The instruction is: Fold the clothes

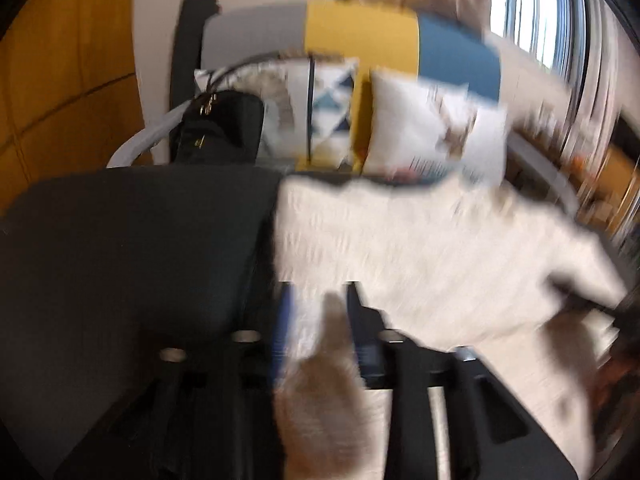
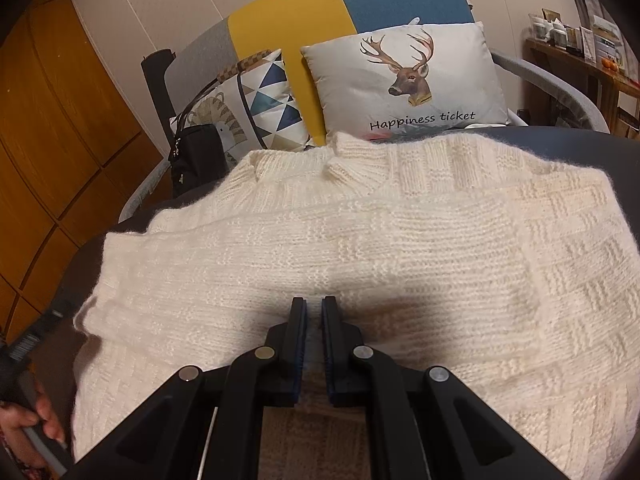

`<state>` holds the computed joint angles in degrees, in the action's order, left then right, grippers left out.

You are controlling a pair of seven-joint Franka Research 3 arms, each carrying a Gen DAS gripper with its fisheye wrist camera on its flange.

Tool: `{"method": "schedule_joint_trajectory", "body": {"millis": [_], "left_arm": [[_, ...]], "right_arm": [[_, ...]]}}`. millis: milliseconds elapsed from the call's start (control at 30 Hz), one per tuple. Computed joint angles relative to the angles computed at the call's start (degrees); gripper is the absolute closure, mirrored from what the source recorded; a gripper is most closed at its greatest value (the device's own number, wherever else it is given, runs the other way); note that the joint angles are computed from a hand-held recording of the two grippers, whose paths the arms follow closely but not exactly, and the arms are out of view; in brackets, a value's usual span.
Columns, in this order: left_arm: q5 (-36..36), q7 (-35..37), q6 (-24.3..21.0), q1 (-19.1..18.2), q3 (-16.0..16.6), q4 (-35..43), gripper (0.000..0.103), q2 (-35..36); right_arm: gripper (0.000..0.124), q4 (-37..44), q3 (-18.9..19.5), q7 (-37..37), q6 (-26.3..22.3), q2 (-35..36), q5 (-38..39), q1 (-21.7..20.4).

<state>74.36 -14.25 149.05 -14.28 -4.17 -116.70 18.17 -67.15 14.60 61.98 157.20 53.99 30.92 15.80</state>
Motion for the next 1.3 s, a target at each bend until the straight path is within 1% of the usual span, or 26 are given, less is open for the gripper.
{"method": "schedule_joint_trajectory", "body": {"millis": [100, 133, 167, 233, 300, 333, 400, 433, 467, 533, 567, 633, 700, 767, 800, 833, 867, 900, 933, 967, 1000, 1067, 1133, 1200, 1233, 1300], "left_arm": [[-0.3, -3.7, 2.0, 1.0, 0.6, -1.8, 0.084, -0.4], [-0.4, -5.0, 3.8, 1.7, 0.9, -2.5, 0.081, -0.5], [0.7, -7.0, 5.9, 2.3, 1.3, -2.9, 0.081, -0.5], [4.2, -11.2, 9.1, 2.7, 2.0, -3.7, 0.08, -0.9], [10.2, -18.1, 13.0, 3.6, 2.7, -5.3, 0.08, -2.6], [11.2, -20.1, 12.2, 3.8, 2.4, -6.0, 0.08, -3.7], [17.0, -29.6, 5.0, 2.4, 1.1, -7.9, 0.08, -7.5], [17.7, -32.9, 1.2, 1.9, 0.1, -8.6, 0.08, -9.0], [19.0, -32.1, 0.6, 2.1, -1.0, -7.3, 0.08, -8.6], [18.8, -28.4, 0.8, 2.3, -2.6, -3.3, 0.08, -6.5], [16.7, -23.2, 2.7, 2.5, -3.1, 0.4, 0.08, -3.8], [12.8, -13.6, 5.5, 1.7, -3.6, 7.8, 0.078, 2.4], [5.6, -1.2, 6.3, 0.7, -4.4, 16.1, 0.078, 9.9], [-4.1, 10.4, 3.2, 0.6, -6.1, 21.1, 0.078, 15.0], [-8.0, 15.1, 1.2, 0.3, -6.8, 23.8, 0.078, 17.5], [-8.2, 15.8, -0.2, -1.0, -5.9, 24.7, 0.077, 17.9], [-7.3, 15.4, -1.5, -2.7, -4.6, 25.1, 0.076, 18.1], [-7.7, 15.6, -1.6, -3.4, -3.9, 25.0, 0.076, 18.0], [-8.3, 15.9, -1.5, -3.9, -3.3, 24.8, 0.076, 17.9], [-8.4, 15.7, -1.4, -4.7, -2.5, 24.5, 0.076, 17.7], [-8.7, 15.7, -1.1, -5.3, -1.7, 24.4, 0.076, 17.6], [-9.3, 15.8, -0.6, -6.5, -0.2, 24.4, 0.075, 17.7], [-9.7, 15.2, 0.5, -7.7, 1.3, 23.6, 0.075, 17.2], [-10.7, 15.7, 1.3, -8.4, 2.7, 24.2, 0.075, 17.6], [-11.1, 16.0, 1.4, -8.9, 3.4, 24.3, 0.075, 17.7], [-11.5, 16.3, 1.5, -9.7, 4.3, 24.4, 0.075, 17.8]], "right_arm": [[0.118, 0.0, 0.4, -0.3, -0.1, 0.1, 0.3, -0.4], [0.118, 0.1, 0.5, -0.4, -0.2, 0.1, 0.5, -0.4], [0.118, 0.1, 0.6, -0.5, -0.3, 0.2, 0.6, -0.5], [0.118, 0.2, 0.7, -0.6, -0.4, 0.2, 0.7, -0.6], [0.118, 0.3, 0.7, -0.7, -0.6, 0.2, 0.9, -0.6], [0.118, 0.3, 0.7, -0.7, -0.7, 0.3, 1.0, -0.7], [0.118, 0.4, 0.7, -0.8, -0.9, 0.3, 1.1, -0.7], [0.118, 0.4, 0.6, -0.7, -0.8, 0.3, 1.1, -0.5], [0.118, 0.4, 0.5, -0.6, -0.6, 0.3, 1.0, -0.4], [0.118, 0.0, 0.4, -0.6, -0.3, 0.1, 1.0, -0.3], [0.118, 0.0, 0.4, -0.6, -0.3, 0.1, 0.9, -0.3], [0.118, -0.1, 0.4, -0.6, -0.1, 0.0, 0.9, -0.3], [0.118, -0.1, 0.5, -0.7, -0.2, 0.0, 0.9, -0.3], [0.118, 0.1, 0.7, -0.7, -0.9, 0.1, 1.1, -0.6], [0.116, 0.0, 1.5, -1.2, -1.8, -0.2, 1.8, -1.5], [0.115, -0.5, 2.8, -2.1, -3.1, -0.7, 3.1, -2.9], [0.115, -2.3, 4.3, -3.7, -3.4, -1.9, 5.1, -4.6], [0.112, -5.6, 5.8, -6.1, -1.9, -4.1, 7.7, -6.5], [0.104, -9.0, 7.2, -8.8, 0.4, -6.2, 10.5, -8.2], [0.103, -11.9, 8.2, -11.2, 2.1, -8.2, 13.2, -9.9], [0.103, -14.7, 7.7, -12.1, 2.9, -10.5, 14.6, -10.7], [0.103, -19.8, 4.2, -11.2, 3.7, -15.1, 14.9, -10.8], [0.102, -25.5, 1.6, -12.3, 7.1, -19.2, 15.3, -11.5], [0.101, -28.5, -3.0, -10.0, 8.8, -21.2, 11.8, -9.8], [0.099, -28.9, -4.8, -9.2, 8.1, -21.3, 9.5, -9.4], [0.099, -28.1, -5.8, -9.3, 6.1, -20.5, 6.3, -9.7]]}}
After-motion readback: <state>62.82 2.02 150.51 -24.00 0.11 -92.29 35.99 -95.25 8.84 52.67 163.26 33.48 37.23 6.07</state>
